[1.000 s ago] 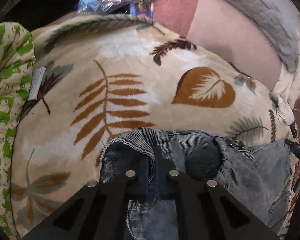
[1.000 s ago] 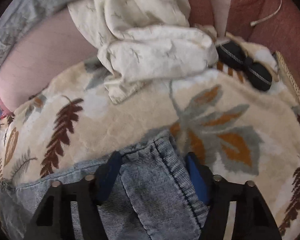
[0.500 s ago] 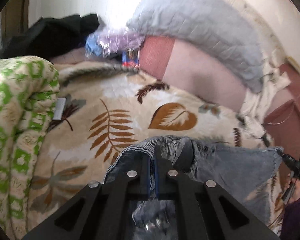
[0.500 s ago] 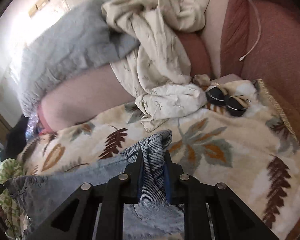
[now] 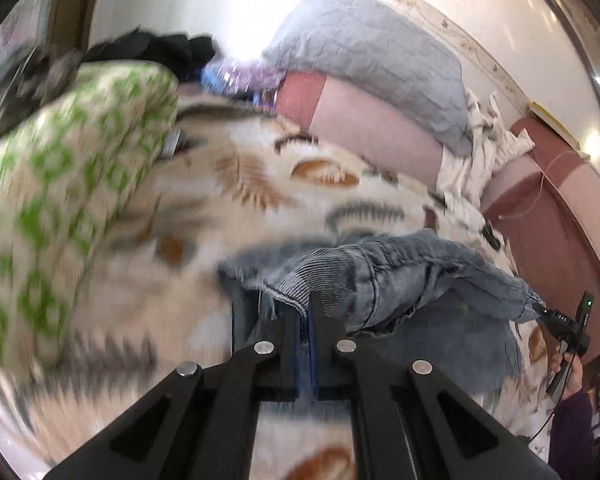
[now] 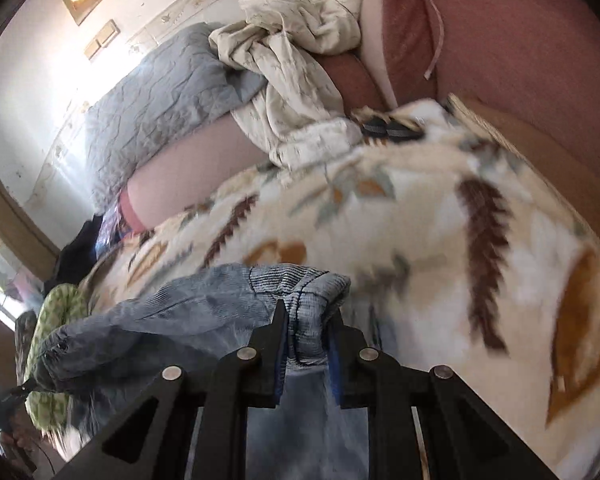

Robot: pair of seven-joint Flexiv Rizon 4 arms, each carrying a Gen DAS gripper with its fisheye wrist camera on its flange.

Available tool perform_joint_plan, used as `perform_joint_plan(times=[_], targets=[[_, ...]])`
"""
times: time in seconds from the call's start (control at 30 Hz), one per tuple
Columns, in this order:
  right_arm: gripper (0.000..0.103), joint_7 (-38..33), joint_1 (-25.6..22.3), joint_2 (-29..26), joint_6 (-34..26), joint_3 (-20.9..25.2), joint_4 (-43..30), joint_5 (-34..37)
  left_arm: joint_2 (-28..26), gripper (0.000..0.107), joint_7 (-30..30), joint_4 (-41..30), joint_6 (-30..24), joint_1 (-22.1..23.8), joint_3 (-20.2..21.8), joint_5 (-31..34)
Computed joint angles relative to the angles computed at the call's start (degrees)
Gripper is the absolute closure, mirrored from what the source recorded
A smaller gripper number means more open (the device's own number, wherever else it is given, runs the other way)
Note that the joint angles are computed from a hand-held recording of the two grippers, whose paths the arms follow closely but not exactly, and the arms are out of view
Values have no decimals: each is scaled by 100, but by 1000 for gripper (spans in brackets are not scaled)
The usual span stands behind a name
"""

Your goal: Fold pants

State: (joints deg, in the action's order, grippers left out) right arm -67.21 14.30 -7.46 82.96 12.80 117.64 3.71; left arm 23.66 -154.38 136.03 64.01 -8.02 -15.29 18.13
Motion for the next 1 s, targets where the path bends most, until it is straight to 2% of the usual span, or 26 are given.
perform_joint_plan(times=[0.17,0.27,0.33,0.43,0.5,0.57,0.67,0.73,0.8,0.9,0.93,1.0], targets=[[85,-1016,-138,551,-131,336,691,1262,79,103,-642,539,-174,-199,-270,15],[80,-1447,-15,829,-604,234,937,1884,101,102,-896,738,-144,-272,-316,124],[73,-1833,95,1023,-958,100,1000,2422,128,102,-831,813,1,-385,-151,56],[63,-2228,255,1357,-933,-71,1177,2884,352,102,-622,659,-319,-417,-136,41],[41,-2540,418,1530,-744,-242,1134,3398,508,102,-519,416,-787,-342,-310,159],[31,-2278,464,1545,-331,-201,1164,3246,694,102,-568,169,-1239,-237,-521,335],[31,-1860,566,1357,-420,-252,944,2832,810,102,-683,20,-1280,-206,-600,444],[31,-1253,540,1152,-700,-215,791,2466,688,102,-676,-70,-1028,-234,-635,458],[31,-905,564,1065,-511,-105,815,2360,454,102,-644,-217,-893,-226,-755,497],[31,-1301,814,1135,-135,1,723,3404,-134,101,-595,-539,-784,-202,-999,703],[31,-1315,881,1177,-2,44,756,3590,-362,96,-617,-679,-866,-206,-1080,798],[31,-1651,1117,1250,120,40,687,4224,-785,87,-715,-812,-668,-307,-1043,867]])
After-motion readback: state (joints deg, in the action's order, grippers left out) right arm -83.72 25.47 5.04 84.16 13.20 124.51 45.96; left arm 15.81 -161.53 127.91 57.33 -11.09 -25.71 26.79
